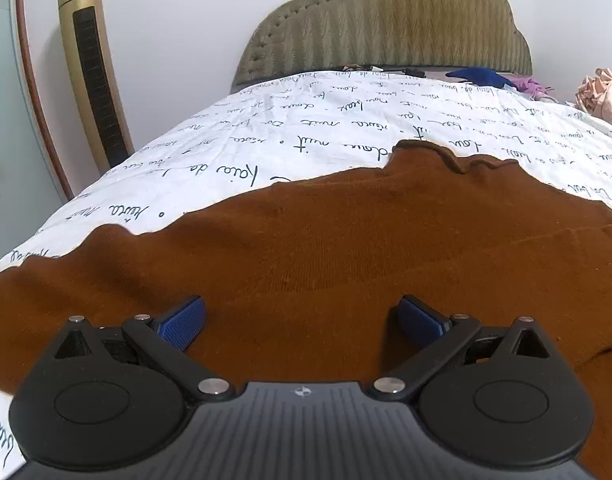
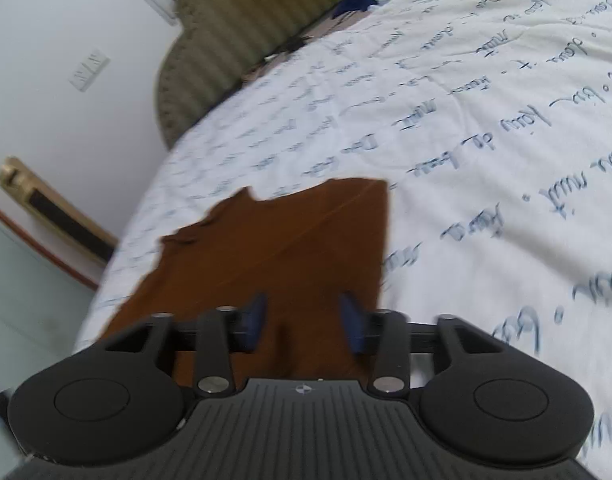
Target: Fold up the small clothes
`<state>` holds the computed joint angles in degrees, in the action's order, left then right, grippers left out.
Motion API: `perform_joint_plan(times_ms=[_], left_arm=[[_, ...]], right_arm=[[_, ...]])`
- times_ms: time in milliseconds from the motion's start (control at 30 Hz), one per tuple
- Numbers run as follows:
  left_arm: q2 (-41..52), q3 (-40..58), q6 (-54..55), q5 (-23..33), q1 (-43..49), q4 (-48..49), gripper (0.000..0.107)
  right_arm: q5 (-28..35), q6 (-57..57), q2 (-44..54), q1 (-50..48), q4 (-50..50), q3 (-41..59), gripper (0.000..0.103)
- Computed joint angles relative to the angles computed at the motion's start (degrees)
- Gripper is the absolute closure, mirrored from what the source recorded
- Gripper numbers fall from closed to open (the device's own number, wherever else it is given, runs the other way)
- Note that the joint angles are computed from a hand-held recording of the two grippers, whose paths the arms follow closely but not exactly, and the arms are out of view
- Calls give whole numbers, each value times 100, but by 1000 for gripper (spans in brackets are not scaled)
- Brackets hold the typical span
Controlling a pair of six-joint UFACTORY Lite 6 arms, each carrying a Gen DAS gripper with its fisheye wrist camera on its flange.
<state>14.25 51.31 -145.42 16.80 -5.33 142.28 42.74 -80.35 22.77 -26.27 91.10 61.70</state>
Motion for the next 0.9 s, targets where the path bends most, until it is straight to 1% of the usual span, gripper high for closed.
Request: perform_joint_plan(times_ms=[67, 133, 200, 233, 300, 433, 467, 500, 567, 600, 667, 800, 833, 900], left_arm=[[69, 40, -335, -8, 67, 360, 4], [9, -8, -611, -51, 124, 615, 4], [-123, -120, -611, -36, 130, 591, 4], [-232, -230, -756, -9, 146, 762, 4], [-393, -401, -783, 17, 164, 788, 4], [-381, -421, -841, -38, 264, 730, 4], [-347, -357, -878, -85, 287, 704, 4], [-316, -304, -900, -87, 288, 676, 4], [-205, -184, -732, -26, 226, 447, 4], [-133, -113, -594, -6, 178, 294, 4], [27, 21, -372, 72, 70, 103, 4], [195, 155, -342, 136, -42, 167, 4], [226, 173, -298, 158, -58, 149, 4], [290, 232, -127, 116, -43, -26, 4]], right_arm=[[564, 432, -264, -312, -414, -237, 56], [1047, 580, -452, -560, -559, -640, 56], [1268, 725, -524, -724, -632, -966, 56], [1317, 735, -455, -745, -525, -1110, 56], [1293, 557, -241, -679, -40, -1253, 57], [1402, 145, 83, -385, 1463, -1492, 61], [1371, -31, 50, -290, 1861, -1590, 67], [1314, -155, 20, -258, 2071, -1643, 70], [1206, -326, -128, -286, 2356, -1836, 87], [1181, -440, -136, -315, 2431, -1865, 87], [1134, -824, -442, -472, 2645, -2234, 89], [946, -1634, -898, -708, 3186, -2809, 90], [921, -1656, -950, -783, 3187, -2901, 91], [894, -1496, -668, -832, 2920, -2688, 91]])
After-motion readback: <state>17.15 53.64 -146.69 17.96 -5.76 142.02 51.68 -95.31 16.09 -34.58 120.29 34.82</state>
